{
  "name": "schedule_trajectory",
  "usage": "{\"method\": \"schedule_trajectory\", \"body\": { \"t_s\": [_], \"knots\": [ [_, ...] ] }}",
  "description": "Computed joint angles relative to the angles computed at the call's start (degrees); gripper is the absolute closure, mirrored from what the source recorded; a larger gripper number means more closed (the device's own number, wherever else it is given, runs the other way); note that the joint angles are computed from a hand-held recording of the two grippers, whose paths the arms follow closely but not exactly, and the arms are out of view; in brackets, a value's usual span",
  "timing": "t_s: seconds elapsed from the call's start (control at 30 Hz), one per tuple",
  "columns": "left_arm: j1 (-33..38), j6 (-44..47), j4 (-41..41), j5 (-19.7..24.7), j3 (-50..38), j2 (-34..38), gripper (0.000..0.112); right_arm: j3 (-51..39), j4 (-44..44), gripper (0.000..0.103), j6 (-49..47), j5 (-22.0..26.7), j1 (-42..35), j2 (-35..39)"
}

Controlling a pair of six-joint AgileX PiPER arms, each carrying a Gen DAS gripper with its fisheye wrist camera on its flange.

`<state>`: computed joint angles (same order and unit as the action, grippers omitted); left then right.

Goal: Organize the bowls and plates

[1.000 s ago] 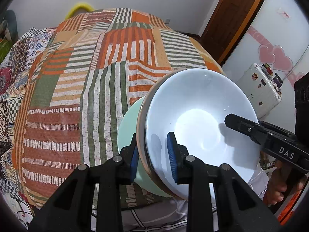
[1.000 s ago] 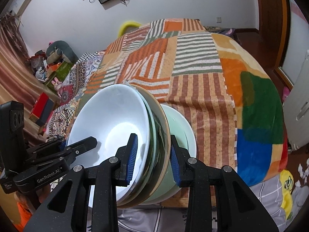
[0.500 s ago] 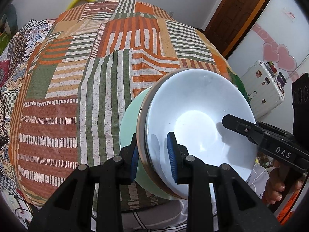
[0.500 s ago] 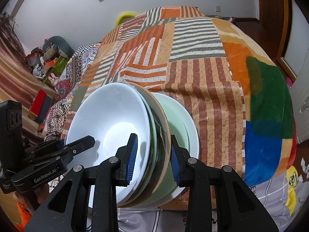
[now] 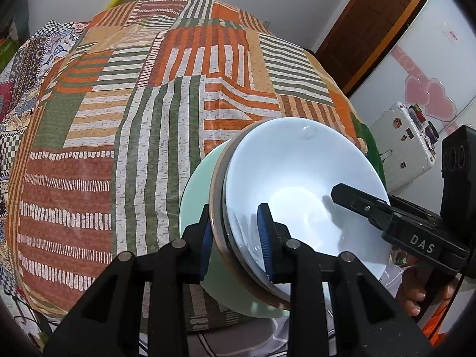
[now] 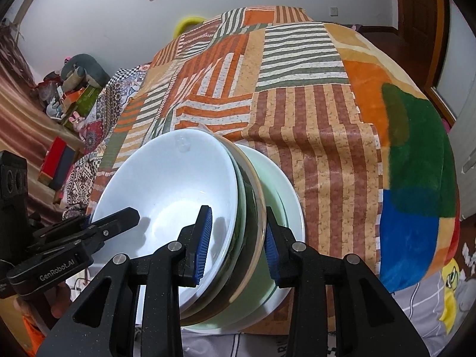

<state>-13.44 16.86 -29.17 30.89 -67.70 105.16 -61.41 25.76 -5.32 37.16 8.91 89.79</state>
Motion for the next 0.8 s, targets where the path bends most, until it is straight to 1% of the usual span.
{"method": "schedule_trajectory", "body": {
  "t_s": [0.03, 0.1, 0.17, 0.27, 0.4, 0.5, 0.6, 0.7, 0.73, 0.8],
  "knots": [
    [0.11, 0.43, -0.53, -0.19, 0.21, -0.04, 0.084, 0.11, 0.52, 0.066, -0.41, -0.07, -0.07, -0.05],
    [0.33, 1.13, -1.46, -0.35, 0.53, -0.13, 0.084, 0.34, -0.13, 0.066, -0.03, -0.53, 0.25, -0.23],
    [0.34, 1.69, -1.92, -1.47, 1.51, -0.98, 0.084, 0.35, -0.8, 0.066, 0.02, -0.49, 0.49, -0.27],
    [-0.18, -0.65, 1.24, -3.25, 3.01, -3.15, 0.084, 0.22, -4.17, 0.065, 2.5, -0.28, 0.95, -1.07],
    [0.38, -1.37, 2.67, -3.33, 4.19, -6.5, 0.084, 0.72, -7.4, 0.064, 4.34, -0.42, 0.84, -4.09],
    [0.09, -1.09, 3.29, -5.44, 6.74, -11.47, 0.084, 0.92, -8.03, 0.063, 4.42, -0.34, 0.69, -6.55],
    [-1.44, -4.28, 7.09, -8.4, 9.09, -16.85, 0.081, 1.12, -9.68, 0.063, 5.28, -0.73, 1.36, -9.91],
    [-2.07, -4.73, 7.18, -9.65, 10.48, -21.48, 0.08, 0.77, -12.04, 0.062, 6.63, -1.26, 2.59, -13.37],
    [-2.21, -4.61, 6.81, -10.0, 10.95, -23.43, 0.079, 0.57, -12.78, 0.061, 7.07, -1.56, 3.04, -14.33],
    [-2.26, -3.85, 5.81, -10.6, 11.73, -26.62, 0.076, 0.55, -14.7, 0.056, 8.32, -2.55, 4.05, -17.1]
  ]
}}
